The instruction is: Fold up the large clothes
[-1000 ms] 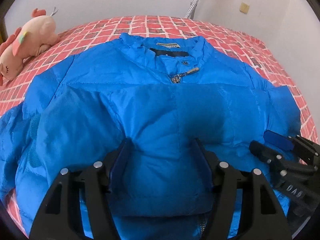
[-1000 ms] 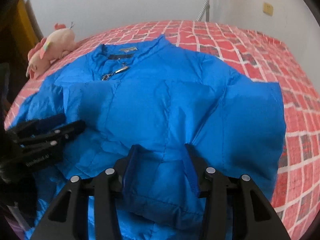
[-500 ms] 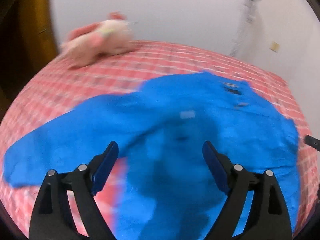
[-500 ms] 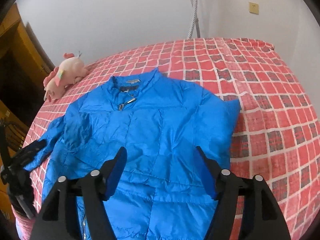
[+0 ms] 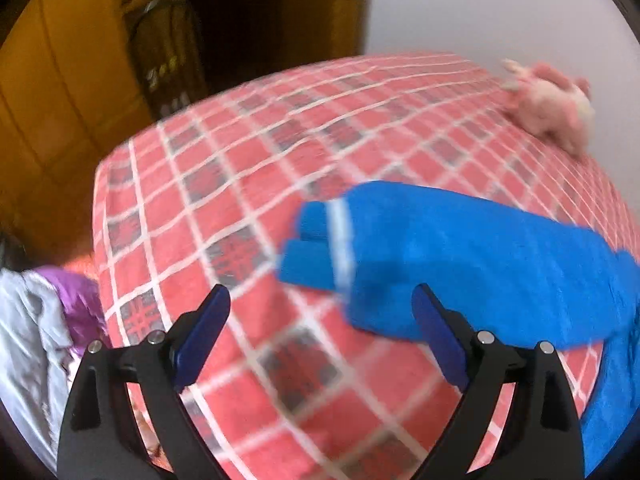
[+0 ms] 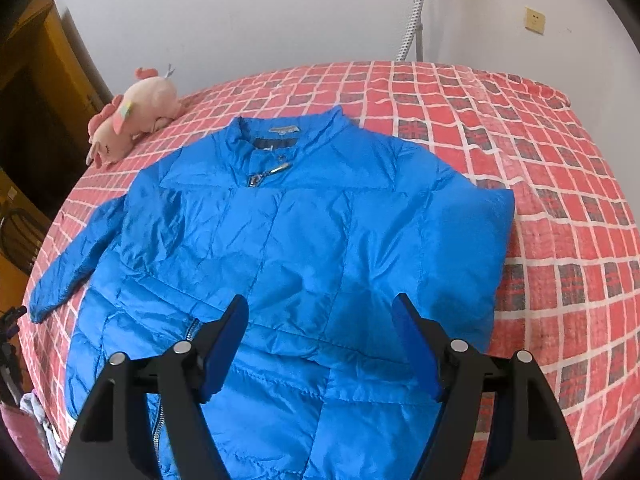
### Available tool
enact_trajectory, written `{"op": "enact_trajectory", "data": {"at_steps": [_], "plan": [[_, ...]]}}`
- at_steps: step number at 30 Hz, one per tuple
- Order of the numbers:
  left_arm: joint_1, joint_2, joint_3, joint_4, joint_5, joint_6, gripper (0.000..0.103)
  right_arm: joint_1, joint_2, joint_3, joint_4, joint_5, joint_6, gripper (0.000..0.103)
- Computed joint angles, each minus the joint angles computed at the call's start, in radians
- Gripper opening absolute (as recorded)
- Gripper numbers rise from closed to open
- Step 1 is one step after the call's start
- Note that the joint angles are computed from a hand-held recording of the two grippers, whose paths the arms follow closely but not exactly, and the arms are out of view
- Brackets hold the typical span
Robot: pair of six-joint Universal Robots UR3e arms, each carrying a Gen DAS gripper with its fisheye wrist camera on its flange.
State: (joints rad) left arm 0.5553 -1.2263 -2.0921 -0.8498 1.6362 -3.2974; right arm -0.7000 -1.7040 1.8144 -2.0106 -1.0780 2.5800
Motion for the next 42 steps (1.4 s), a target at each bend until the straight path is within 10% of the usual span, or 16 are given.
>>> {"op": "enact_trajectory", "data": {"at_steps": [5,15,18,21,34,42], "plan": [[0.233,-0.026,-0.04,-0.004,-0.308,0.108,0.091,0.021,0.027,0.008,-0.039,-0.028,0.02,0.075],[0.134,-0.21,-0.023,0.162,-0.289,0.046,0.089,0.029,0.076,0.001,-0.071,-0.055,0.047,0.075],[0.092,-0.215,-0.024,0.198,-0.229,0.009,0.069,0.031,0.084,-0.001,-0.068,-0.06,0.047,0.075],[0.163,-0.153,-0.068,0.18,-0.376,0.008,0.03,0.03,0.081,-0.002,-0.064,-0.056,0.046,0.075],[-0.247,-0.065,0.09,0.272,-0.224,-0.144,0.021,0.006,0.068,-0.01,-0.046,-0.034,0.04,0.075],[-0.699,-0.469,0.555,0.306,-0.128,-0.216,0.021,-0.009,0.058,-0.007,-0.055,-0.029,0.032,0.075]]}}
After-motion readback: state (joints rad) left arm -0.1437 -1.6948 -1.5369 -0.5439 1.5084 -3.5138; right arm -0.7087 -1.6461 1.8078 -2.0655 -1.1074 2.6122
